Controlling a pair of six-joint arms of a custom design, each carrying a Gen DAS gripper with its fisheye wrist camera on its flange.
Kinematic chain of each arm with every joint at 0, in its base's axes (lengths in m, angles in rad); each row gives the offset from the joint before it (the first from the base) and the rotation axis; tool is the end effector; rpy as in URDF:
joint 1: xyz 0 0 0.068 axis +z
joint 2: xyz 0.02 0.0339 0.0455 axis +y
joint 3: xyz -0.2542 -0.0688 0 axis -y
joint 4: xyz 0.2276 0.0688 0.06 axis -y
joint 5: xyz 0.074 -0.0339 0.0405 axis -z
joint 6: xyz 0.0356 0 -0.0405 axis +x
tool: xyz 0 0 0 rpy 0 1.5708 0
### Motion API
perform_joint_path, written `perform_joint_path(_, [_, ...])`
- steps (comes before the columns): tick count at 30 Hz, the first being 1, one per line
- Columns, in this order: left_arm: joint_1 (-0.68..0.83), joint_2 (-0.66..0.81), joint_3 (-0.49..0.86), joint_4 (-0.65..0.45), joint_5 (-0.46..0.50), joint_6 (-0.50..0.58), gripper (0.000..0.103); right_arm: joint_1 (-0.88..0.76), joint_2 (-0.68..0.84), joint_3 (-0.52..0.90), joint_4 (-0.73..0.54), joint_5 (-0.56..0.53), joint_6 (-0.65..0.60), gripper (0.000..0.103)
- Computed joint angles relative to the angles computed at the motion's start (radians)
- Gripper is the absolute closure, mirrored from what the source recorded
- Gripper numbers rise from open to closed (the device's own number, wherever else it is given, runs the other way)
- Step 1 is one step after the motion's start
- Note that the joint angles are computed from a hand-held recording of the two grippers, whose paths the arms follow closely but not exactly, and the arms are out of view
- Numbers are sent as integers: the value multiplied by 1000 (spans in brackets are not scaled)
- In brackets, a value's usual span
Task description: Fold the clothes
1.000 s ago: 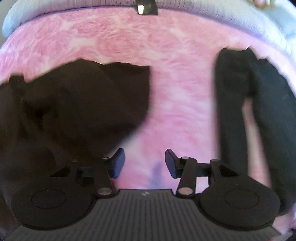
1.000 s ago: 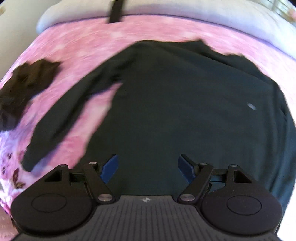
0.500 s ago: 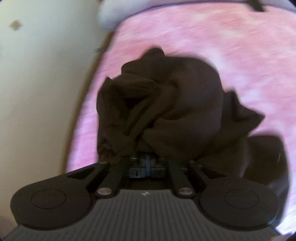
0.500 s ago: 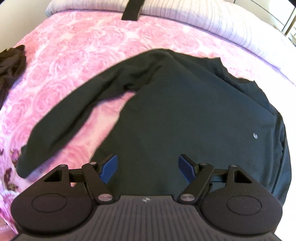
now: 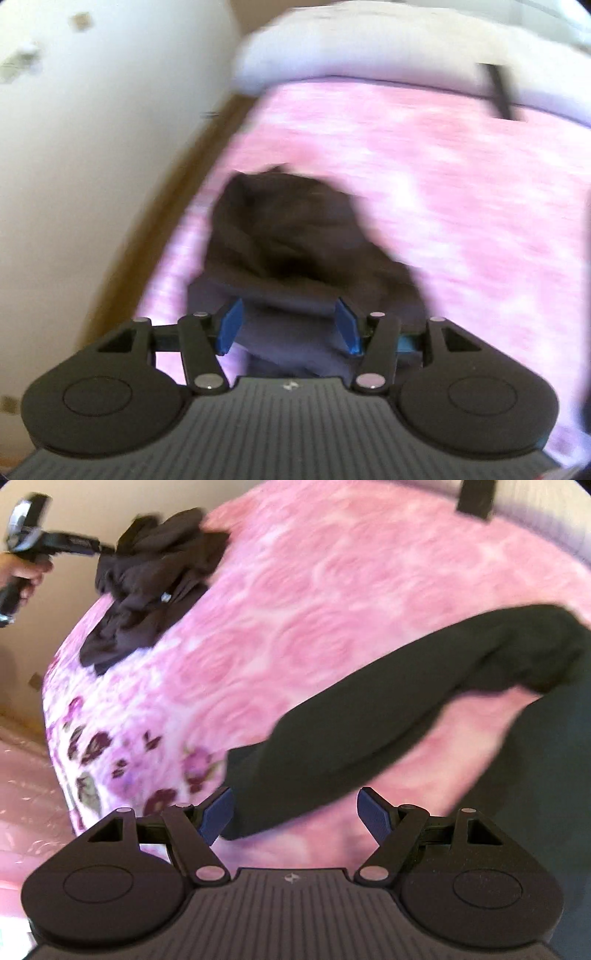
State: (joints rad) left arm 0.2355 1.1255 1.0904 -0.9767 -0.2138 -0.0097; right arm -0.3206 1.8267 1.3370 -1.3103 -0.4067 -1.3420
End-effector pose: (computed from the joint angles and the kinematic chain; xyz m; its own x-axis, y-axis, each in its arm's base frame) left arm 0.1905 0.0535 0.3027 -0.8211 -0.2068 -0.5321 -0.3454 0.9220 0.1747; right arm 0.2789 -0.0778 0.2014 -0.5746 -0.7517 -0.3237 -0.8152 0.4902 0.3087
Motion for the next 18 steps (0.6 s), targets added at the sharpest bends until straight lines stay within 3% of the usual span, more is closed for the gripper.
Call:
perform_joint_path(3, [-274,-11,-95,-9,113,-125,54,19,-8,-29,41,27,126,27])
perform_joint_path(7, [-611,170,-222,272,275,-340,59,-50,-13,30,23,27,102,27])
perform_joint_path(10, [-734,376,-196,444,342,-436,59,-130,5,112,2,52,57,25])
perform_joint_path(11, [-756,429,-179,468,363,-469,64,-158,16,132,8,67,56,25])
perform_joint_path(14, [-741,499,-108,444,414,-469,101,-244,62,211,15,101,62,25])
perform_joint_path(18, [-632,400,4,227,336,-364,101,-346,141,340,-18,97,66,25])
